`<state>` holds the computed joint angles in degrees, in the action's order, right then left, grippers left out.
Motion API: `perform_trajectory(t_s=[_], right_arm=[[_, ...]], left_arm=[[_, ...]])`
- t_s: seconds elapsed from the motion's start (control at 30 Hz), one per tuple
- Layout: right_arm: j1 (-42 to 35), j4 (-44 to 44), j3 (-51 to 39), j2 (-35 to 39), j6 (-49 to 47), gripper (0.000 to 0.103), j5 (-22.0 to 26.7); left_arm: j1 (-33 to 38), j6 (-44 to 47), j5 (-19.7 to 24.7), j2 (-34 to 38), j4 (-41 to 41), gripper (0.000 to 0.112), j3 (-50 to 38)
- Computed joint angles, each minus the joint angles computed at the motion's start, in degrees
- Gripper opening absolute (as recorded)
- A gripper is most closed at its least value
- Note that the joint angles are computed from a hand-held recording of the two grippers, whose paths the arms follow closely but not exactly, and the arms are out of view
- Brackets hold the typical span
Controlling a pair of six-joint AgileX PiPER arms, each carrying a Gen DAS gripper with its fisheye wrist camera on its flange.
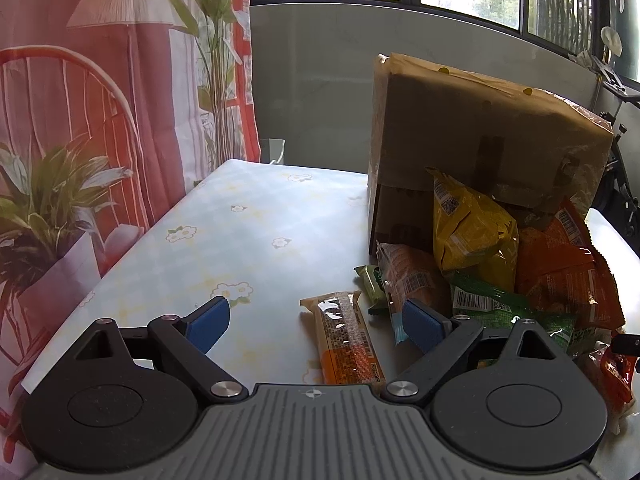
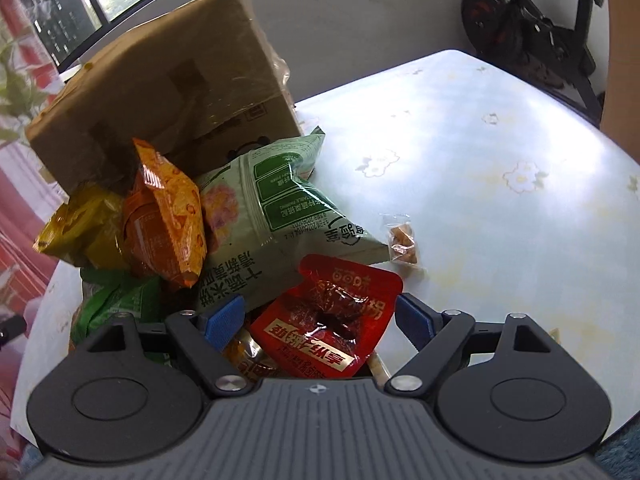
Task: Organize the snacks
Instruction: 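Grasp the red packet with the right tool and lift while left tool approaches orange bar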
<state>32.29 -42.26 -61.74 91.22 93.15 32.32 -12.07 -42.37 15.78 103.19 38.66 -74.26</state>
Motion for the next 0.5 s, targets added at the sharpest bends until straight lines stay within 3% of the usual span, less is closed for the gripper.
perform_trajectory(t_s=[0.2,0.33,0.5], right_arm=[[0.46,-1.07,-4.37,4.81,1.22,0.082,4.80],[1.20,-3.84,-2.93,4.96,3.34,0.068,4.87],[1.22,-6.45,-0.92,4.22,5.35,0.067,3.87]], left_arm=[[-0.09,-0.57,0.22,0.00,0.83,0.095,0.50],[-0.12,-1.83,0.50,0.03,1.94,0.095,0.73],[-0.37,-0.86,0.86,0.51,0.85,0.095,0.45]])
